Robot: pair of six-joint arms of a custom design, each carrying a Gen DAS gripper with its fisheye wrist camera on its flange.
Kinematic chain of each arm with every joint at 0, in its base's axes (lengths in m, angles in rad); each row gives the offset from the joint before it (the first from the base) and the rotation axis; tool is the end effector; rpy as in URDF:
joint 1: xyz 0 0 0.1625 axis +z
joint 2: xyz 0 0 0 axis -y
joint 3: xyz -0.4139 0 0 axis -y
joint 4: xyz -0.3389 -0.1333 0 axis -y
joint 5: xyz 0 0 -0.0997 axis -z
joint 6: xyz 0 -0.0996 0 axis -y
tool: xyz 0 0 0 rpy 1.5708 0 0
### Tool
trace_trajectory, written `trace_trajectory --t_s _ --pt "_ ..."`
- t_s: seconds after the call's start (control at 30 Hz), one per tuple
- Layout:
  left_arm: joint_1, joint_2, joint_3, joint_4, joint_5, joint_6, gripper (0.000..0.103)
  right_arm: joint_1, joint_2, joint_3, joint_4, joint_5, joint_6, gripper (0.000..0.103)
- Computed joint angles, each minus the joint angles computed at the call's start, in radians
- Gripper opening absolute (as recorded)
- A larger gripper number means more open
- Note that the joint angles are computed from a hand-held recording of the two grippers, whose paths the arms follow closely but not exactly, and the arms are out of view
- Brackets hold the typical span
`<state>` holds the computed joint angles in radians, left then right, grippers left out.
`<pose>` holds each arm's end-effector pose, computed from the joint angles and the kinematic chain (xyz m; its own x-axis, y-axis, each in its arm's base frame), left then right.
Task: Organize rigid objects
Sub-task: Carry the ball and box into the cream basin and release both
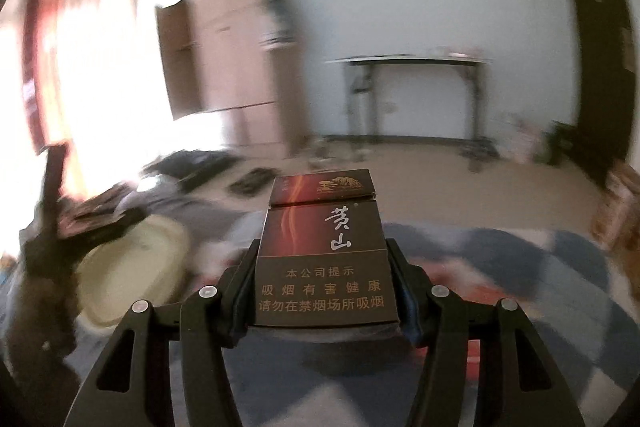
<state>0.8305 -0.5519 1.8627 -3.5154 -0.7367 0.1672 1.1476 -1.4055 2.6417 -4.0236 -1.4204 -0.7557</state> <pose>-0.2245 -0.5528 0.0571 -0.6904 0.2265 -0.6871 0.6677 0.5651 -0.4846 0.0093 -0.3402 0.3100 -0.7958 -0.0146 0.6054 -0.5542 0.4207 -0.7183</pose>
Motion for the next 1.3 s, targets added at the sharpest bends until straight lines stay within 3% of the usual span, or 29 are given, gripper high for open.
trace_trajectory --t_s 0.1,0.2,0.3,0.37,0.43,0.53,0.67,0.8,0.87,0.97,1.0,1.03,1.07,1.1,1.17,1.2,1.3 --pt "0.040 -0.042 0.012 0.034 0.035 -0.061 0.049 0.104 0.089 -0.011 0.076 -0.001 -0.054 0.057" --pt "0.075 -0.051 0.002 0.070 0.063 -0.106 0.049 0.211 0.218 -0.058 0.148 -0.063 -0.112 0.057" --pt "0.111 -0.053 -0.022 0.144 0.066 -0.168 0.049 0.302 0.327 -0.146 0.242 -0.171 -0.096 0.056" --pt "0.160 -0.080 -0.026 0.182 0.005 -0.257 0.049 0.361 0.395 -0.213 0.282 -0.257 -0.090 0.056" --pt "0.196 -0.084 -0.036 0.217 -0.003 -0.305 0.049 0.405 0.459 -0.277 0.292 -0.340 -0.108 0.056" --pt "0.242 -0.094 -0.047 0.278 -0.012 -0.376 0.049 0.446 0.537 -0.379 0.351 -0.435 -0.109 0.056" --pt "0.245 -0.082 -0.060 0.310 0.004 -0.391 0.049 0.526 0.677 -0.557 0.433 -0.539 -0.083 0.056" --pt "0.266 -0.065 -0.092 0.359 -0.053 -0.396 0.050 0.541 0.791 -0.662 0.451 -0.602 -0.102 0.056" --pt "0.277 -0.055 -0.107 0.370 -0.067 -0.408 0.055 0.536 0.831 -0.702 0.456 -0.611 -0.107 0.055" --pt "0.280 -0.060 -0.109 0.373 -0.081 -0.439 0.058 0.540 0.854 -0.718 0.438 -0.611 -0.108 0.056" --pt "0.281 -0.067 -0.107 0.377 -0.091 -0.453 0.062 0.542 0.859 -0.729 0.448 -0.610 -0.103 0.056" --pt "0.283 -0.075 -0.102 0.379 -0.110 -0.467 0.074 0.544 0.861 -0.735 0.458 -0.612 -0.099 0.059" --pt "0.280 -0.089 -0.090 0.367 -0.130 -0.473 0.082 0.543 0.849 -0.716 0.455 -0.610 -0.096 0.067" --pt "0.273 -0.099 -0.077 0.343 -0.140 -0.466 0.084 0.539 0.829 -0.689 0.447 -0.600 -0.092 0.083" --pt "0.242 -0.124 -0.022 0.177 -0.180 -0.411 0.100 0.538 0.787 -0.629 0.403 -0.570 -0.098 0.090" --pt "0.228 -0.136 0.003 0.114 -0.209 -0.394 0.103 0.534 0.757 -0.596 0.384 -0.547 -0.109 0.098" --pt "0.179 -0.172 0.066 -0.011 -0.323 -0.340 0.103 0.519 0.640 -0.461 0.211 -0.505 -0.162 0.101"
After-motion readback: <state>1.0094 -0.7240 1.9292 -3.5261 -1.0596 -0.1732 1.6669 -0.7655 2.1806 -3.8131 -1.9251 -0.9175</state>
